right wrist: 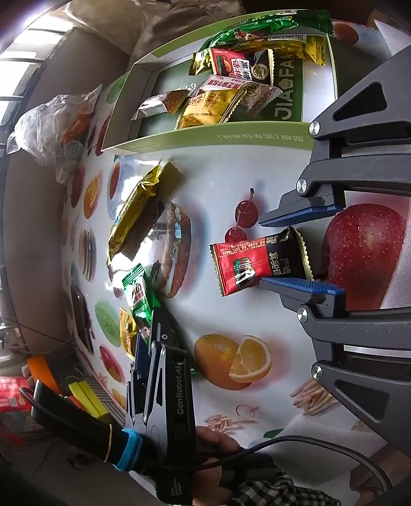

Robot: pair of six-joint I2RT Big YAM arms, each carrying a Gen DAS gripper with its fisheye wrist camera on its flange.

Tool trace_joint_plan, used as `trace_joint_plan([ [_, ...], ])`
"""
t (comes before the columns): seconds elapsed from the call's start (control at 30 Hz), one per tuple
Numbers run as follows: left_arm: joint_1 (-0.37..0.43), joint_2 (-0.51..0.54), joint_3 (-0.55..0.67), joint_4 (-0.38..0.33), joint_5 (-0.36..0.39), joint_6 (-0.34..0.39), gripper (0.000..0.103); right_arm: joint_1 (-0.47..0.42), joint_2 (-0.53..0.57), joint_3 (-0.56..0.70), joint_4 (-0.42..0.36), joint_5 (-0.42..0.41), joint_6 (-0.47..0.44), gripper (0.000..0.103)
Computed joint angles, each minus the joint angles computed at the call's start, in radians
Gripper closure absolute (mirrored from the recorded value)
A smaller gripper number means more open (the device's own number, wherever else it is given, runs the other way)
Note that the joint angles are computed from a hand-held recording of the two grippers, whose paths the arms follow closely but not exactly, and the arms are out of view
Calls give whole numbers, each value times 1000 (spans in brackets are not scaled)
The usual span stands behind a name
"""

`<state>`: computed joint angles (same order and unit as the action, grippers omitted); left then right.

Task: Organize snacks
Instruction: 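Lift the Milo pack and red-and-black packet and carry both toward the green box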

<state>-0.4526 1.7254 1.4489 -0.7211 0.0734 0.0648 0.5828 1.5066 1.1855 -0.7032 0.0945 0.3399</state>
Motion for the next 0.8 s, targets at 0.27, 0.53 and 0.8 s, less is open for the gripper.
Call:
trace_joint_plan([
  [0.27, -4, -18, -13, 8, -5, -4, 57, 0, -3, -2, -1, 5, -4, 73],
  [0.53, -5, -43, -27, 19, -11, -9, 57, 6, -6, 2, -4, 22, 13, 73],
  [0.8, -11, -71, -48, 33, -28, -17, 57, 13, -14, 1, 2, 36, 20, 73],
])
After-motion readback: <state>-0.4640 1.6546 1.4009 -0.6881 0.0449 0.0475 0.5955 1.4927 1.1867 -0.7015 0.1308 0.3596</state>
